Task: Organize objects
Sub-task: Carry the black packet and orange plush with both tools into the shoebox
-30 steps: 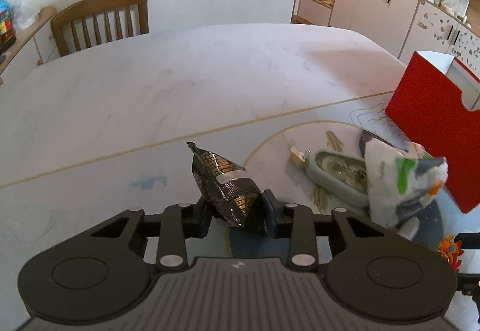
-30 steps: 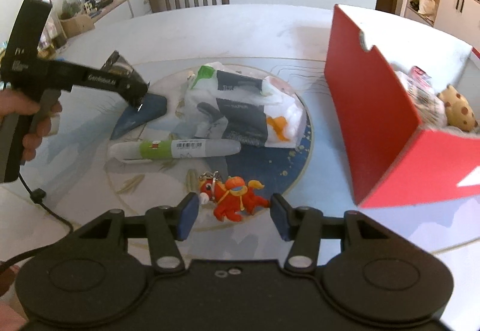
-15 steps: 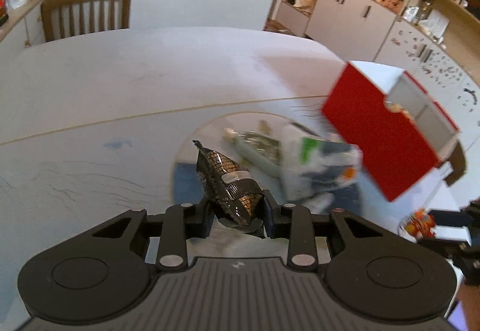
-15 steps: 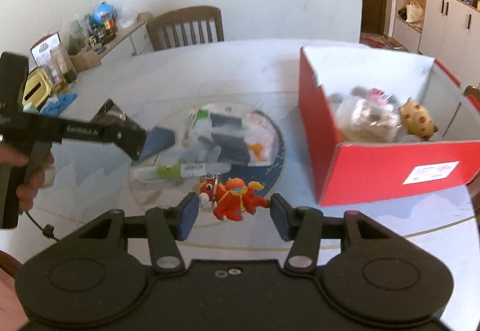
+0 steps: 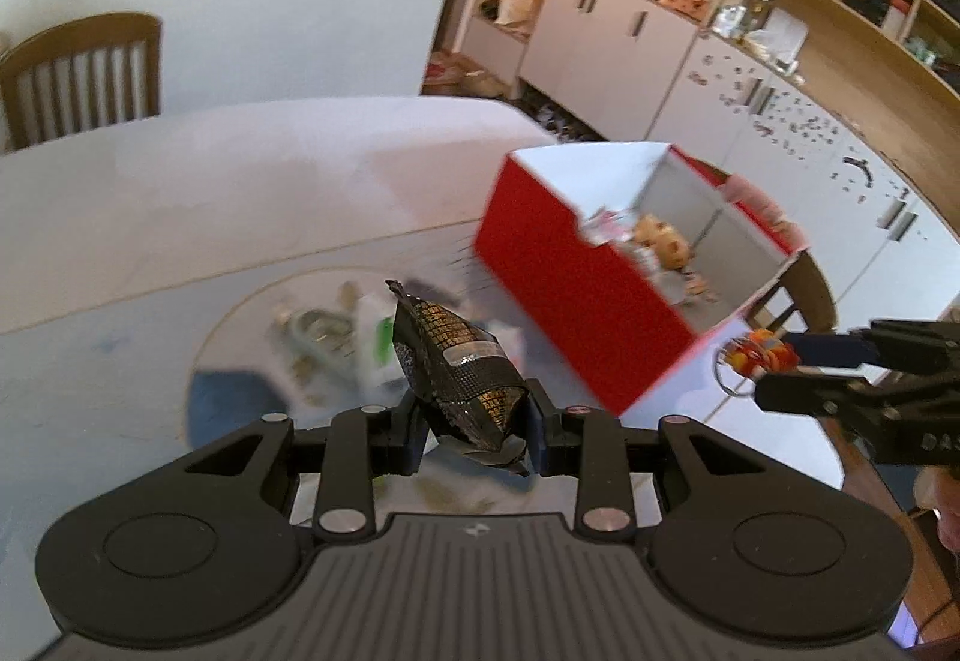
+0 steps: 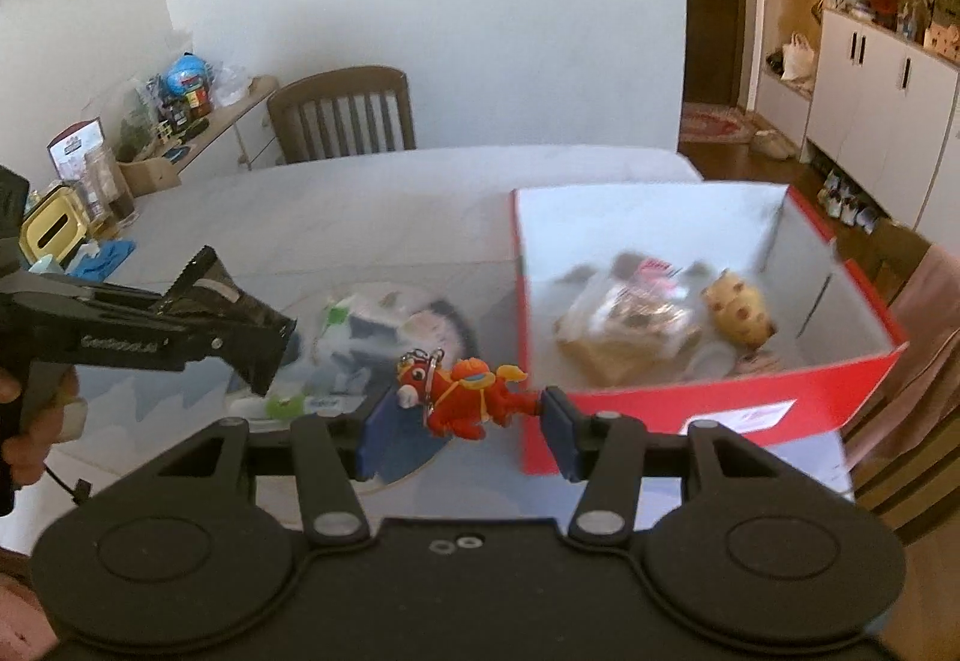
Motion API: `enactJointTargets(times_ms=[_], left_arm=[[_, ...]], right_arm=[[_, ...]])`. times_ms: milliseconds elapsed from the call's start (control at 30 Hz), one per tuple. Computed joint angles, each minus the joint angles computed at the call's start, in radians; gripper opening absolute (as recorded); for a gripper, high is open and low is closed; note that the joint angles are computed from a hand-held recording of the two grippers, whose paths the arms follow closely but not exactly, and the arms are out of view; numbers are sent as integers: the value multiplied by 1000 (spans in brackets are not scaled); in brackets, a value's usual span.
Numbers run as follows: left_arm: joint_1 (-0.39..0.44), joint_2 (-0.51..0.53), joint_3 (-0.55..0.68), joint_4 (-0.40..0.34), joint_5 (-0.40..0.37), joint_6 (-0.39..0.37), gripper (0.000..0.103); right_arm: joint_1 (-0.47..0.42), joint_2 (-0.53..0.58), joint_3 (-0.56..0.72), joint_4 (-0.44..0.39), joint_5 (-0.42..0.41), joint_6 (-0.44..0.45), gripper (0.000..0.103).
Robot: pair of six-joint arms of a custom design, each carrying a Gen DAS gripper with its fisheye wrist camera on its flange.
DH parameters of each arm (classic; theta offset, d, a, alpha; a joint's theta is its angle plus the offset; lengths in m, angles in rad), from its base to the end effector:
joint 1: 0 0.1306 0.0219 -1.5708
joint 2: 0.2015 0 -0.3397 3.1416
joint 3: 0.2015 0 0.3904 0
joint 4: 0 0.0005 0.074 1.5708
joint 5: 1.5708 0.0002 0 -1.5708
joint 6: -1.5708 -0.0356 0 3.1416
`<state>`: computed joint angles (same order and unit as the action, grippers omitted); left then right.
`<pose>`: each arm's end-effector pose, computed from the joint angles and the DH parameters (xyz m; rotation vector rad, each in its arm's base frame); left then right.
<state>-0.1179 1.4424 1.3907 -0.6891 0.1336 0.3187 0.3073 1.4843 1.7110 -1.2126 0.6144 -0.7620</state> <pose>0.5129 -0.0660 0.3753 -0.1653 2.3273 -0.3749 0.4811 0.1306 0.4697 0.7408 2.2163 -0.2781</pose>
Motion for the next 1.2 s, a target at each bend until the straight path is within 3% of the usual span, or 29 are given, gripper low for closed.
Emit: enactJointTargets(times_ms=[467,767,1000,1200], left_arm=[[-125,171,262,-51,-34,-35,31],[-172,348,499,-144,-42,-45,31],[-193,532,767,-276,-41,-59,31],[-202,765,1125,-482,-26,-35,31]], right_arm=[[-126,-175,-156,34,17,92,52],[-231,-230,-233,70,-34,160,52],[-323,-242,-265,102,-94,217,52],[-394,-220,-274,99,-156,239,52]])
